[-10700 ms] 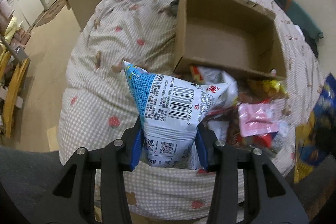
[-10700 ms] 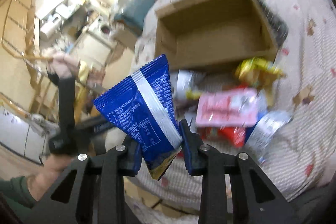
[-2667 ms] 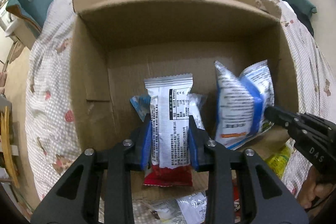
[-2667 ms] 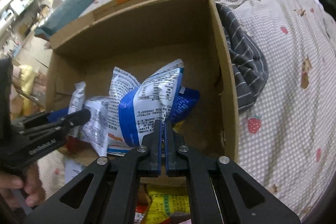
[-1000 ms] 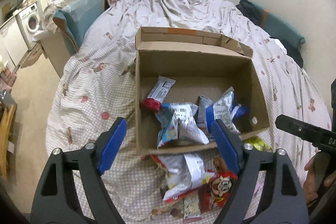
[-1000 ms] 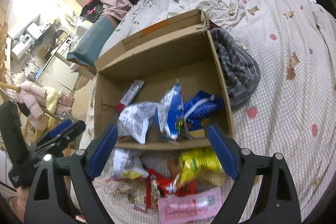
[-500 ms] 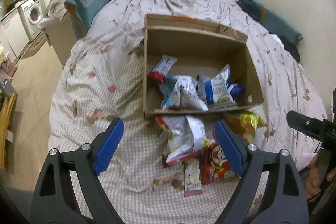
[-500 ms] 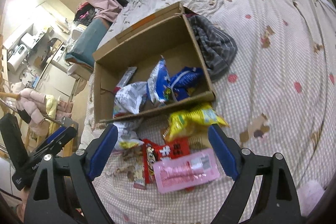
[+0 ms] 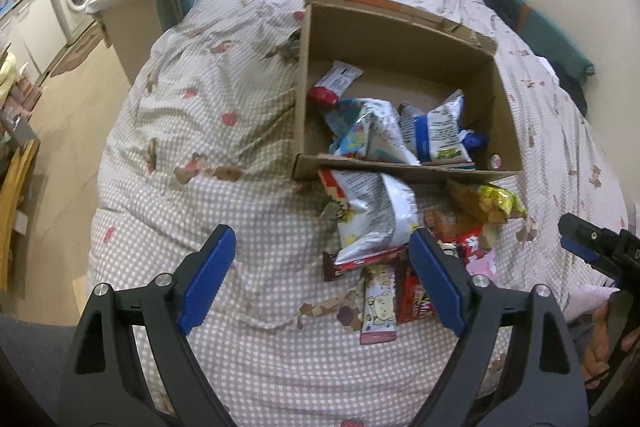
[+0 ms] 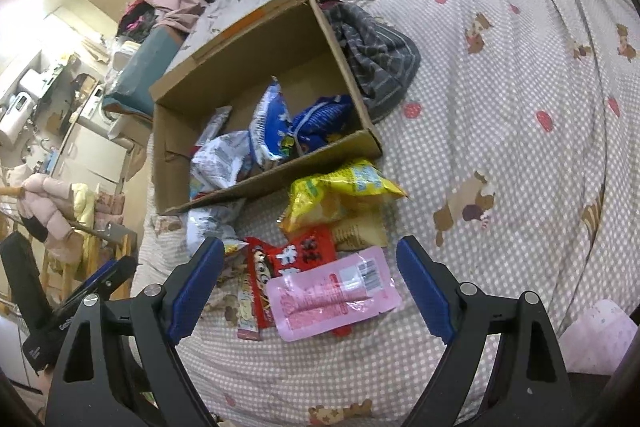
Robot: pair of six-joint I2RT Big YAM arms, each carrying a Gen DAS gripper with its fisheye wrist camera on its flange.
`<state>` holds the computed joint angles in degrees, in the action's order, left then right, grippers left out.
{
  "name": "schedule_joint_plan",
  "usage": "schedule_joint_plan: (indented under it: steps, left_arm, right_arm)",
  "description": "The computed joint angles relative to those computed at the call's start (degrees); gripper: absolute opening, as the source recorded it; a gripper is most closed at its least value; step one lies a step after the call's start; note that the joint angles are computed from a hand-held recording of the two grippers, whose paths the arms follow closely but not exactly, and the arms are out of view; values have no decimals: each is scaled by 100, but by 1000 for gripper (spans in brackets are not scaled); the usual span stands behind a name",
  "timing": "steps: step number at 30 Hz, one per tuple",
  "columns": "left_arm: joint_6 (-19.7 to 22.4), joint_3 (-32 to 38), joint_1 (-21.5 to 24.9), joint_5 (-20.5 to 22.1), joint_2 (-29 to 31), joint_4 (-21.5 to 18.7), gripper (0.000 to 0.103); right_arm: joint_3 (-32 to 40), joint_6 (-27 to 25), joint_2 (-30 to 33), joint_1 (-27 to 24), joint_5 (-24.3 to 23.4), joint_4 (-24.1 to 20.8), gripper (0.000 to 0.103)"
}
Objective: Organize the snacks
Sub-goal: 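Withdraw both tools from the box toward the remaining snacks, then grasp the pink packet with the right tool while the left grasps the cartoon-bear candy bar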
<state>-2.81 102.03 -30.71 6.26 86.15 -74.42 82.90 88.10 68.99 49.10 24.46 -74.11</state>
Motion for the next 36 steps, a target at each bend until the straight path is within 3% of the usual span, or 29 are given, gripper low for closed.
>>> schedule_joint_plan:
  steps: [6,10,15,17,19,24,29,34,36]
  left_arm:
    - [-201,81,114,-59,107,-137,86]
    - [-330,133,185,10,172,-236,86]
    - [-421,198,208,50,260,-349,86]
    - [-432,211,211,112,287,-403,86]
    - [-427,216,219,142,296,-433,86]
    - [-495,260,224,291,330,-531,86]
    - [-458,264,118,260,343,-524,86]
    - [-374,157,21,133,344,-533,86]
    - [-351,110,11,75,334,-524,86]
  right_arm:
    - [-159,165,-16,-133,-333,39,90]
    - [-327,200,28,-304,-928,122,90]
    - [-246,-412,536,-521,-2071,179,90]
    - [-137,-706,721,-568,-2307,188,94]
    - [-40,-873,827,-564,-2354,221,95]
    - [-137,-669,733,-588,-2216,457,96]
    - [303,-1284,1173,-527,-2312,50,98]
    - [827,-1735,1713,-475,-2035,-774,98]
    - [842,-1785,1694,-470,-1944,-701,79]
